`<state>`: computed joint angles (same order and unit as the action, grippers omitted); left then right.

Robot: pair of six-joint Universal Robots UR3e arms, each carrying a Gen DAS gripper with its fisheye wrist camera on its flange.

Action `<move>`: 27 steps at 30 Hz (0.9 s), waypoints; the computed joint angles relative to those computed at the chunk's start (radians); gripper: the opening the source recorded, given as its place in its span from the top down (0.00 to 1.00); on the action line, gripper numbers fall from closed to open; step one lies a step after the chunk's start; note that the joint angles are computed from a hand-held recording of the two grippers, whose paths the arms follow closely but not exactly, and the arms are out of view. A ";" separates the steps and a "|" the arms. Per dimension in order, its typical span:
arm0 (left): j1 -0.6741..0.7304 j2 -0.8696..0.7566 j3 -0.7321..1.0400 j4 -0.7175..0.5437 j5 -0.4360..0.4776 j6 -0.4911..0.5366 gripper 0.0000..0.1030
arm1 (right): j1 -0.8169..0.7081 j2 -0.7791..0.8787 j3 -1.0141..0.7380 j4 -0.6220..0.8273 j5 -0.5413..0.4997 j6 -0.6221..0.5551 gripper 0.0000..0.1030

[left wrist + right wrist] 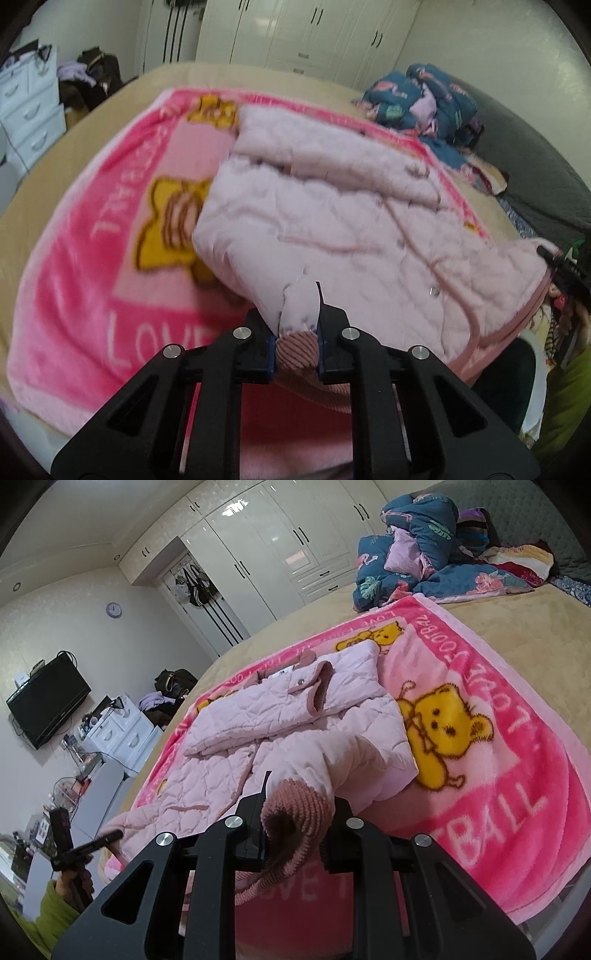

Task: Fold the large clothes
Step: 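Lift the held hem with both grippers and fold it toward the collar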

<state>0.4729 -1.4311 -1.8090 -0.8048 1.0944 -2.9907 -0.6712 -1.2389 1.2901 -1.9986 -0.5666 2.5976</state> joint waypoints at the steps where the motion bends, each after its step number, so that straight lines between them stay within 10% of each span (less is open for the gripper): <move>1: -0.005 -0.015 0.024 0.004 -0.001 -0.006 0.93 | 0.002 0.005 -0.011 -0.001 0.003 0.007 0.82; 27: -0.135 -0.390 0.659 -0.047 0.110 -0.106 0.93 | 0.082 0.270 -0.502 -0.112 0.002 0.299 0.82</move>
